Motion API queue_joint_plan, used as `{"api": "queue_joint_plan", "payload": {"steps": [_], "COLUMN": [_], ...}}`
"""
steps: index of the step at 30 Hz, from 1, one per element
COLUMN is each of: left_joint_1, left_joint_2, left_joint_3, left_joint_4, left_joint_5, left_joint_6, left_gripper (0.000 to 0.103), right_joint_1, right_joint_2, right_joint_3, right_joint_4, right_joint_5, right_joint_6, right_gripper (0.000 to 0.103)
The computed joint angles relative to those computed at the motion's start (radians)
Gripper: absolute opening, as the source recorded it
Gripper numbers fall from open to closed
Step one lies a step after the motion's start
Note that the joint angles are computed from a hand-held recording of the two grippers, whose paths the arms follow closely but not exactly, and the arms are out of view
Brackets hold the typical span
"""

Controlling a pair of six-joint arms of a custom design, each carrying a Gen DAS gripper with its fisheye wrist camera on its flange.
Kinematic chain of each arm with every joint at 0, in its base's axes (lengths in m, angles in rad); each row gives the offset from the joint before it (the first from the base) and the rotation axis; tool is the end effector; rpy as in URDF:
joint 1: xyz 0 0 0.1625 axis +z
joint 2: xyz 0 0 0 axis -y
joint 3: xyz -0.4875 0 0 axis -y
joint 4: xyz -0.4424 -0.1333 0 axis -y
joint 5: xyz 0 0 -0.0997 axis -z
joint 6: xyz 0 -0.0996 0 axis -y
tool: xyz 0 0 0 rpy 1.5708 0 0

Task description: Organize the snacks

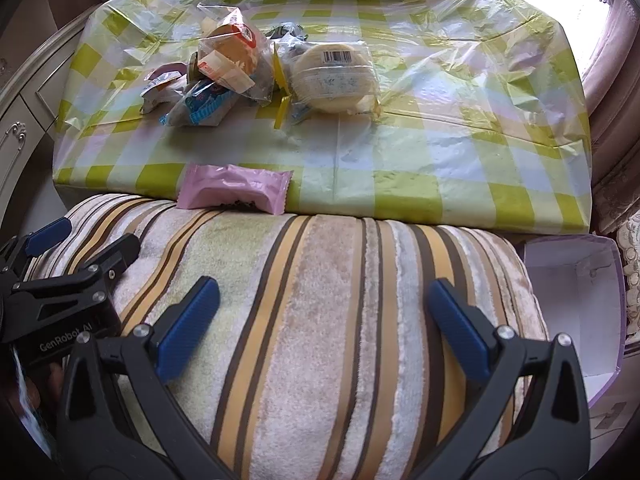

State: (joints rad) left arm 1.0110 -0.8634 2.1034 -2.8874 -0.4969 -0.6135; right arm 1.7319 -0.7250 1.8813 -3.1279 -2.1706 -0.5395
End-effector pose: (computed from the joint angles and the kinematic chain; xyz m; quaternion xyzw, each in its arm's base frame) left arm -0.1121 -0.5948 0.0749 -0.0426 0.8578 -0.3104 0.4075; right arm 0.1831 -0.6459 0.0440 0.2661 -0.8996 0.1323 0.3201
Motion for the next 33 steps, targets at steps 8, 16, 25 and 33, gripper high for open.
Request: {"api": "queue_joint_plan", "payload": {"steps": [8,16,25,33], "left_joint_1": [-0.001,-0.002,-0.002,0.003], "left_joint_2": [0.0,-0.001,-0.001,0.012], "left_joint_3": [0.001,0.002,0.002,-0.009], "left_joint_4": [-0.002,0.0,0.0,-0.146], "left_joint_5": [0.002,0.003,0.003,-0.054], "left_joint_6": [-0.002,-0.003,-0.003,0.204], "left_gripper": [0.103,0.103,0.103,0.083], "right_joint_1": [-0.004,-0.005,-0.005,-0.01], "right_joint_2": [0.004,0.001,0.002,-0.013], "right_joint_3": [-0.005,0.001,0.0,-0.006], "right_joint_4": [0.0,-0.01,-0.01,0.034], "right_joint_5": [0.009,0.014,0.013,0.04], "right_joint_6": [-0.01,-0.015,-0.014,0.003], "right_gripper": [0.103,0.103,0.103,0.103]}}
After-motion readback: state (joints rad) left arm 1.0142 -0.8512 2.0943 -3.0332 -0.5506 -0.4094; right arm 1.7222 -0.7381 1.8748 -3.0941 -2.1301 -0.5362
